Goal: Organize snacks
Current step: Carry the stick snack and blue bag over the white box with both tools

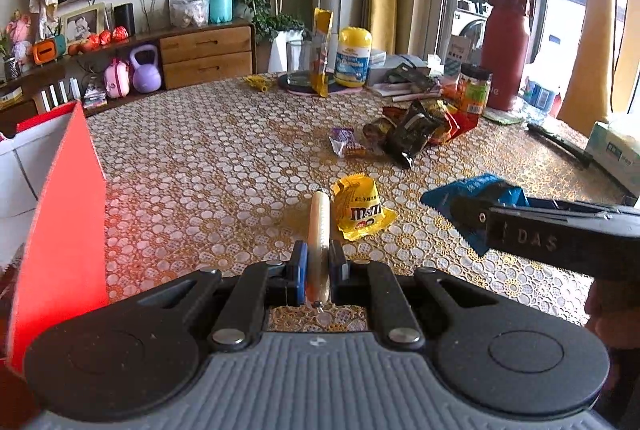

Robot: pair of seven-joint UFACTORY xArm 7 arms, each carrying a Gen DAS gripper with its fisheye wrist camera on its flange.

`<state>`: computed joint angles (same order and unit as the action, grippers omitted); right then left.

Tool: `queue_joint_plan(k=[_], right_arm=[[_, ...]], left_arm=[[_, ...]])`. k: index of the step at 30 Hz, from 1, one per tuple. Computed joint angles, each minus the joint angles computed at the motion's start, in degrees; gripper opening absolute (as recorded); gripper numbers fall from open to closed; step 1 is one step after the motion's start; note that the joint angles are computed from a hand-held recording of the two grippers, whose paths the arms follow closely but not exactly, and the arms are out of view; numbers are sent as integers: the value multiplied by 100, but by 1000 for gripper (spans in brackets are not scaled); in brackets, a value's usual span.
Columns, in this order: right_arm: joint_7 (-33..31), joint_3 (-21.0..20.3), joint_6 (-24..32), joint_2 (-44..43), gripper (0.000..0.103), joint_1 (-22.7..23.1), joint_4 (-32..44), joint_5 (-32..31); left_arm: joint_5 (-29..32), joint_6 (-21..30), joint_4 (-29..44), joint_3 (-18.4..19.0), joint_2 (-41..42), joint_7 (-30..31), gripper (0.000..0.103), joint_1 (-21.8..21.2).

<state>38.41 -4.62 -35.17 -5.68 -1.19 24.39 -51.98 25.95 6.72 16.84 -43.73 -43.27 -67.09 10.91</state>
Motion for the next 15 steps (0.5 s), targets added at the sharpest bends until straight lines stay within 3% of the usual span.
queue_joint_plan(k=[15], right_arm=[[472, -306, -38, -1088, 54, 440, -527, -662]], left_arm=[[-214, 924, -493, 965, -1370, 198, 10, -1325]])
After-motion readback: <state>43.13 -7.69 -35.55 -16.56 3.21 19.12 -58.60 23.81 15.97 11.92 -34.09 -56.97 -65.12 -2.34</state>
